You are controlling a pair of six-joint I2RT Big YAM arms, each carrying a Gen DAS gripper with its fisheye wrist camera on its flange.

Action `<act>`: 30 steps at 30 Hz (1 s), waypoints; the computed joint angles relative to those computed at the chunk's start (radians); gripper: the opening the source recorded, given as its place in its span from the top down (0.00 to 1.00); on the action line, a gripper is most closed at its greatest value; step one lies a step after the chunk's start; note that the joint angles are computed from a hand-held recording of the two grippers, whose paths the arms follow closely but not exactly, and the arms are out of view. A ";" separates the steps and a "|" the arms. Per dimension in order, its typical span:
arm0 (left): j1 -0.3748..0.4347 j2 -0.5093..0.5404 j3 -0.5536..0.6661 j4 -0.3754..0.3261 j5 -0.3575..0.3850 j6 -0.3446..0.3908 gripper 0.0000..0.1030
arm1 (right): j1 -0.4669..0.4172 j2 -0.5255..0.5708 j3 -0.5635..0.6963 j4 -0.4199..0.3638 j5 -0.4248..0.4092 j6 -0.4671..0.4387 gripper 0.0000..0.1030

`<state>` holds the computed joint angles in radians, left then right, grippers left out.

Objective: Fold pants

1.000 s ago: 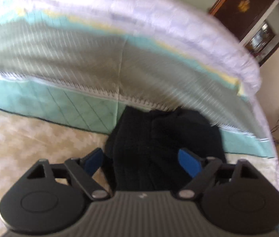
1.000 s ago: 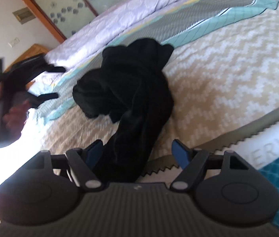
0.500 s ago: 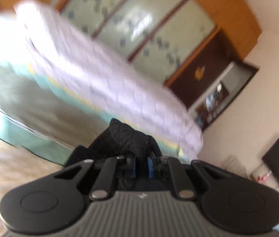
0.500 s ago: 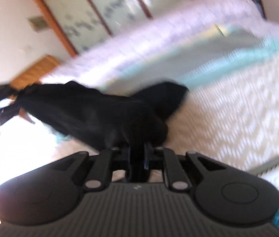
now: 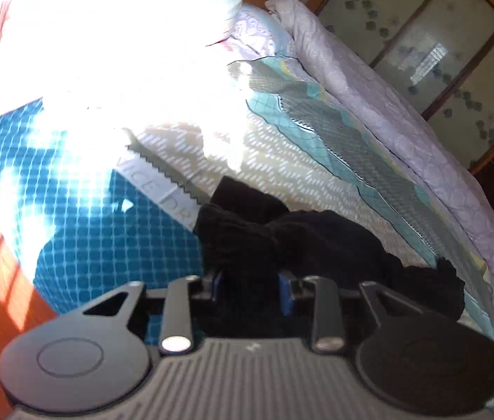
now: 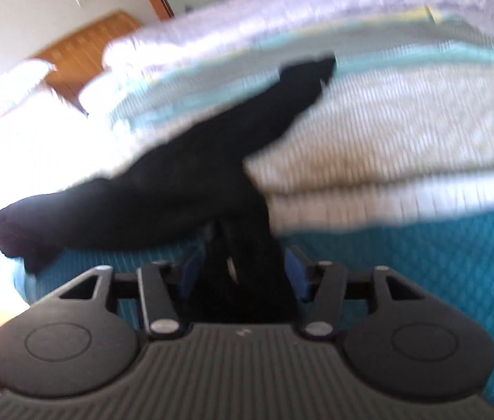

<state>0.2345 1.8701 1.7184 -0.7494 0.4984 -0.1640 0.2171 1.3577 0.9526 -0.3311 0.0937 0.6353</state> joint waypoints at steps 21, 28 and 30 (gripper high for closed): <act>-0.008 -0.094 -0.161 -0.123 0.155 0.302 0.62 | -0.209 -0.111 0.050 -0.150 0.635 -0.073 0.57; 0.039 -0.069 -0.119 0.062 0.238 -0.033 0.52 | -0.261 -0.176 -0.065 -0.214 0.533 0.089 0.55; 0.046 -0.075 -0.127 0.119 0.242 -0.098 0.47 | -0.252 -0.138 -0.057 -0.218 0.497 0.151 0.55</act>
<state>0.2810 1.7952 1.5912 -0.6307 0.7408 -0.2615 -0.0351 1.2195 0.8956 -0.5491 0.5908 0.7866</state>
